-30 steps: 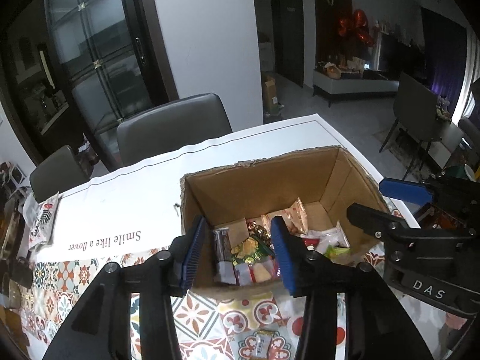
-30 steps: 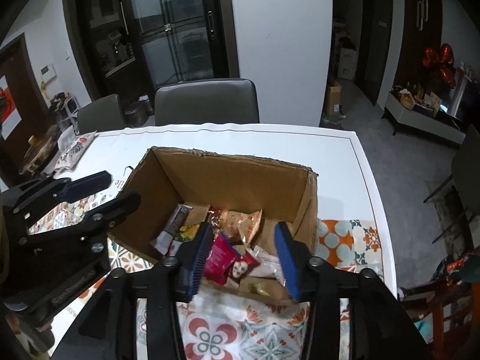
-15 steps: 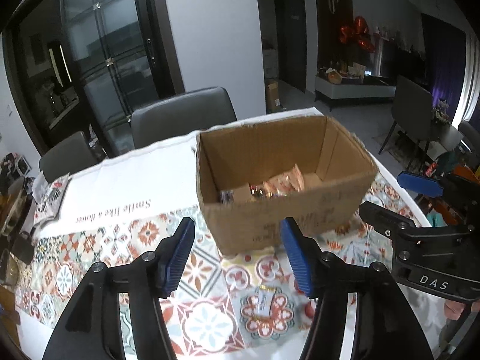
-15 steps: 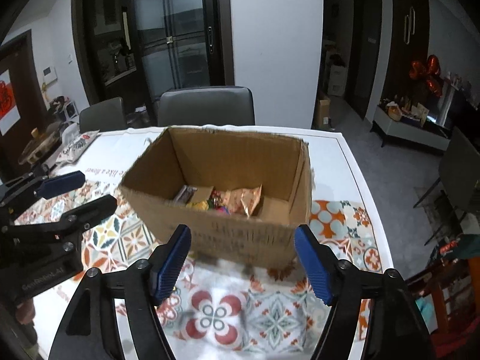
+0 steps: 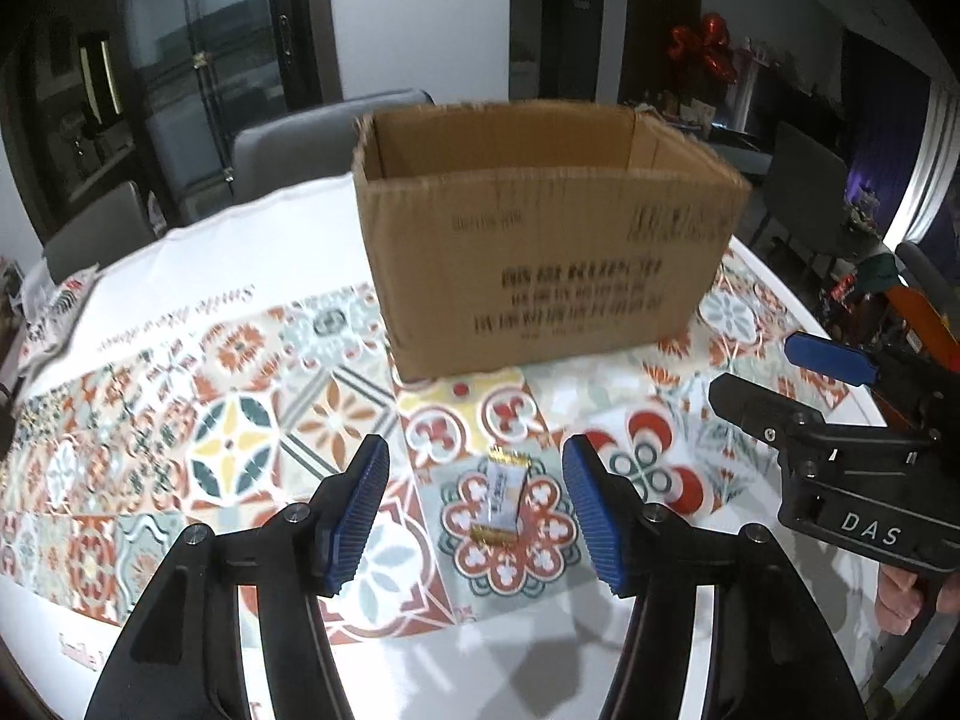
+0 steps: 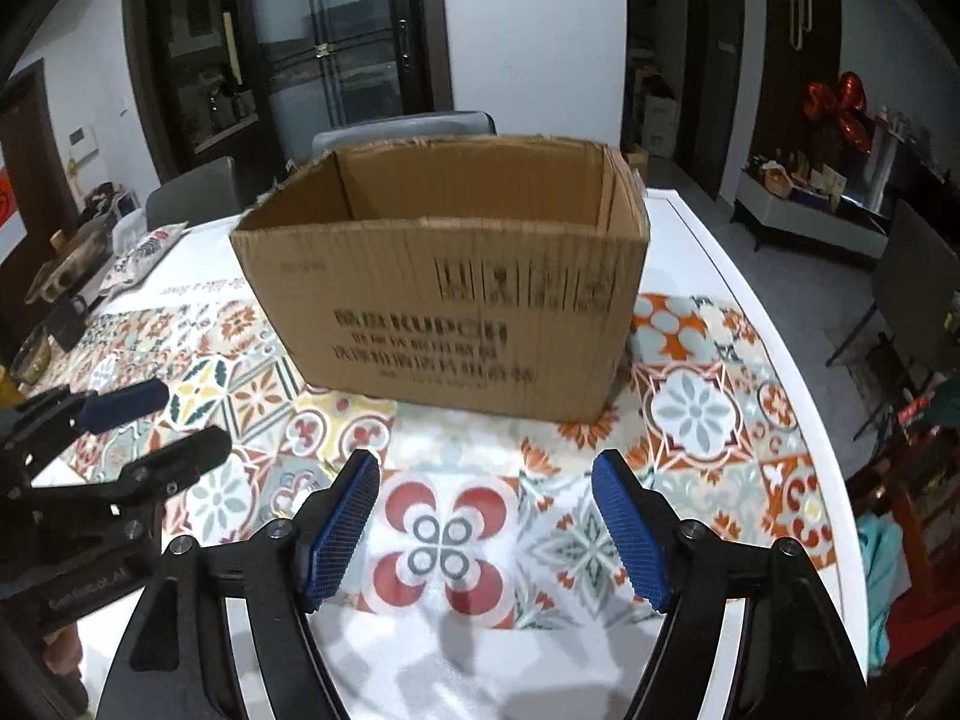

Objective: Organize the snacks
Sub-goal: 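Move the left tool back to the white stick pack on the table, then grasp the white stick pack with the left tool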

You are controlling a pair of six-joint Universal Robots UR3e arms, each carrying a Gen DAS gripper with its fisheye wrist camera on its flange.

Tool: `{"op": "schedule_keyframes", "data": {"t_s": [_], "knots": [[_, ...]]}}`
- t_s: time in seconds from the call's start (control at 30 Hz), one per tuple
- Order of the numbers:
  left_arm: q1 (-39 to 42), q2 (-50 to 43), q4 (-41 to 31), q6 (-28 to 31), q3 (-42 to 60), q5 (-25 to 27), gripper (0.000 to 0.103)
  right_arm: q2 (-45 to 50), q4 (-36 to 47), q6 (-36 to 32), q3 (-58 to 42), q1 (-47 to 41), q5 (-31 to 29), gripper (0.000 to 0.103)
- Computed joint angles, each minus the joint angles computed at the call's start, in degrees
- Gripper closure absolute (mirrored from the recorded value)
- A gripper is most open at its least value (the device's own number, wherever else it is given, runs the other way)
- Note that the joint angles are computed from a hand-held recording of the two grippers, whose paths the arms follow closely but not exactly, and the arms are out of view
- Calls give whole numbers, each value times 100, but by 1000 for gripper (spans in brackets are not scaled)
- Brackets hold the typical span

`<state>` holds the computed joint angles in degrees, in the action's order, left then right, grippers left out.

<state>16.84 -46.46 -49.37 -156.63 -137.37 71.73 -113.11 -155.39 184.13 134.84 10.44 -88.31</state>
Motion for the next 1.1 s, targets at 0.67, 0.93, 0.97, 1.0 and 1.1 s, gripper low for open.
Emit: {"op": "schedule_keyframes", "data": {"t_s": [0.67,0.93,0.97,1.0,1.1], "knots": [[-489,-2271,2717,-287,-1028,203,59,1082,-1042,381,698,209,-180,29],[-495,-2487,2918,-370,-1055,103,83,1265,-1117,480,700,213,-103,29],[-479,-2452,2878,-370,-1058,81,84,1253,-1116,483,713,195,-73,29],[-450,-2404,2818,-374,-1064,63,84,1255,-1119,488,716,190,-63,29],[-370,-2198,2636,-392,-1111,-55,84,1219,-1100,478,733,166,-25,29]]}}
